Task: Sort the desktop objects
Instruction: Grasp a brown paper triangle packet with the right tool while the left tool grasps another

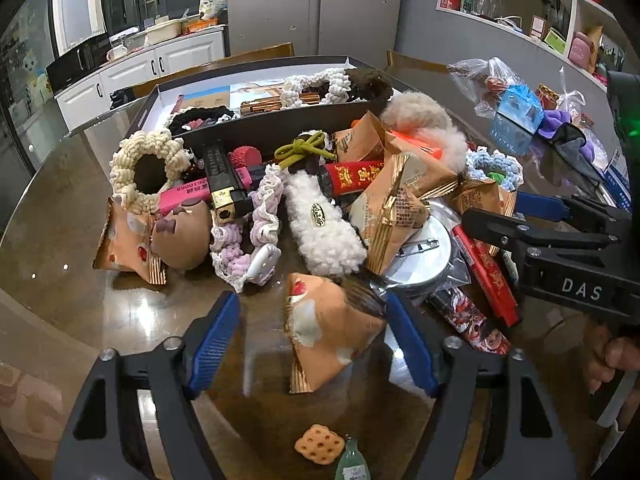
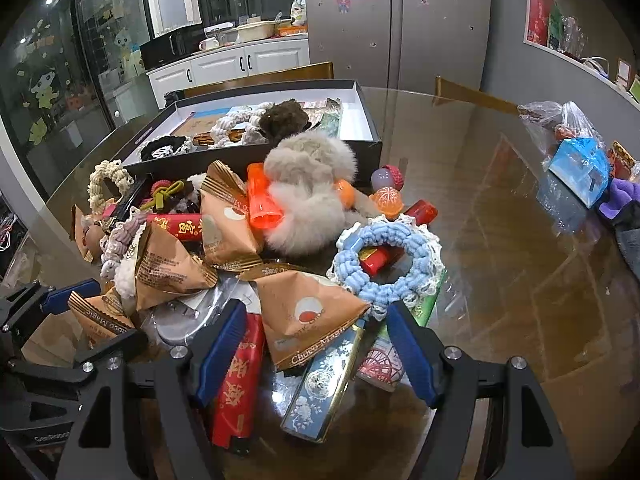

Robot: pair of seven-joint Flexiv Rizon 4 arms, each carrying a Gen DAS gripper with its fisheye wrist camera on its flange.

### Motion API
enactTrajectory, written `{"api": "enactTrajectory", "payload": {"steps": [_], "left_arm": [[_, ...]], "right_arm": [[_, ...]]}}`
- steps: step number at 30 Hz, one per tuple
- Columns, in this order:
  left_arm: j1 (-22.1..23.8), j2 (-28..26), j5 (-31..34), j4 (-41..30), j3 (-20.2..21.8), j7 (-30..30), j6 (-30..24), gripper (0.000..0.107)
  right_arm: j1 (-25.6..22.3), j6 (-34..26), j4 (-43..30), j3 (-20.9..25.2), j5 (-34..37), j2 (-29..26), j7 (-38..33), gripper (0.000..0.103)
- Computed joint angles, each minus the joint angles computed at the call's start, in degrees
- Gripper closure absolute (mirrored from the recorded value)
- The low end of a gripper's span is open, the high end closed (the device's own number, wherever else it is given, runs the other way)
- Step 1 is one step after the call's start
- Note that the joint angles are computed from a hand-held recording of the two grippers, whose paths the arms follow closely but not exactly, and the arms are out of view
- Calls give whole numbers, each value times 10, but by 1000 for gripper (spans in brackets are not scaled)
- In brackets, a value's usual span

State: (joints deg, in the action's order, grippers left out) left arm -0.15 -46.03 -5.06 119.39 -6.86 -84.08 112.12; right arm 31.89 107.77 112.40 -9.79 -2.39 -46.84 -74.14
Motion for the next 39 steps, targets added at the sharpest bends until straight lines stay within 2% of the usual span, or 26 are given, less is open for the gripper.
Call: {"api": "enactTrajectory", "payload": {"steps": [1,2,3,4,8,10,13,18,22,26,28,39], "left_arm": [[0,0,2,1,0,0,4,47],[1,0,4,2,-1,0,9,59],[0,1,4,3,0,-1,9,58],[1,1,5,3,0,0,9,59],[0,1,5,4,1,-1,10,60],[6,0,7,5,-5,-5,14,60],[11,-1,11,7,-9,-9,17,61],[21,-1,20,11,-16,-15,22,61],[23,0,24,14,-15,-19,26,62],[34,6,33,23,-21,-27,36,62],[36,11,37,27,-21,-31,42,62],[45,48,47,54,-18,-52,57,62]], "right_arm": [[1,5,0,-1,3,-2,1,29],[6,9,1,-5,7,-3,1,29],[8,12,2,-7,10,-4,0,29],[9,14,4,-7,12,-4,-1,35],[-44,14,3,50,-14,3,-3,53],[-57,14,4,64,-22,6,-2,73],[-57,15,6,63,-23,7,0,76],[-29,30,11,35,-4,2,-3,82],[-20,41,16,29,8,2,-9,83],[-31,61,26,42,12,9,-17,83],[-52,68,29,64,3,15,-18,83],[-39,74,40,67,5,43,-39,83]]}}
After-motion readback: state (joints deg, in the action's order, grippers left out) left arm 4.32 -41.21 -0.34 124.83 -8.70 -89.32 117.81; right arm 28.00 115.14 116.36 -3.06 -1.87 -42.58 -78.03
